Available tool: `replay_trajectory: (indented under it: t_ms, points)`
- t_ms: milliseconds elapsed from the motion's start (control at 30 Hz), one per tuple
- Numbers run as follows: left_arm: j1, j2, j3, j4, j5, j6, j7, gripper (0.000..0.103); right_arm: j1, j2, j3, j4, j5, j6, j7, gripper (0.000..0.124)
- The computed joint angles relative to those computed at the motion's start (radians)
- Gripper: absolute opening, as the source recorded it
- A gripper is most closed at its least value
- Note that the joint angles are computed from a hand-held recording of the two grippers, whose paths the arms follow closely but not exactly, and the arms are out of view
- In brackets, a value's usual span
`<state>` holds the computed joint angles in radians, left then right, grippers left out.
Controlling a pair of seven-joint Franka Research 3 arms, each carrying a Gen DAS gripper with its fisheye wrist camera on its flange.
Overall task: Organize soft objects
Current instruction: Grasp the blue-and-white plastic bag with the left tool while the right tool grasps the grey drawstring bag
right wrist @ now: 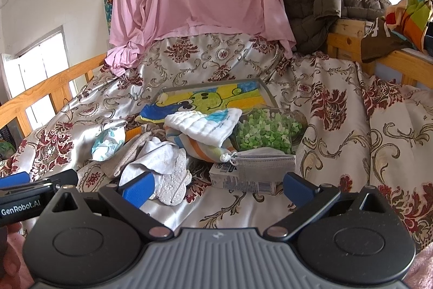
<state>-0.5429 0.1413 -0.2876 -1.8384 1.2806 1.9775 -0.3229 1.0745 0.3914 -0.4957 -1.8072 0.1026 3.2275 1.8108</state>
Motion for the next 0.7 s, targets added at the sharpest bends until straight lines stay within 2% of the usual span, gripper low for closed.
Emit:
replay_trajectory:
  t_ms: [33,100,300,433,567,700]
  points:
    - [0.002,0.003,0.001,0.001,-0.003,0.004,0.001,0.102,-0.001,-0.007,0.003,-0.003,-0.002,-0.003,-0.004,0.103]
    - [0.004,-0.002,0.002,-0.005,-0.012,0.014,0.0,0.102,0.034,-0.007,-0.036,-0.011,-0.008,0.003,0.005,0.103]
    - [0.036,-0.027,0.006,-0.029,-0.054,0.1,0.006,0.102,-0.068,0.002,0.071,0.038,-0.031,-0.039,-0.016,0.103]
    - [0.068,-0.048,0.012,-0.042,-0.119,0.17,0.046,0.102,-0.248,0.018,0.259,0.11,-0.06,-0.09,-0.084,0.103]
    - [0.117,-0.075,0.025,-0.064,-0.199,0.268,0.091,0.102,-0.359,0.069,0.377,0.211,-0.092,-0.153,-0.146,0.103]
    - [0.169,-0.079,0.041,-0.058,-0.301,0.345,0.237,0.102,-0.488,0.135,0.546,0.305,-0.075,-0.183,-0.308,0.103]
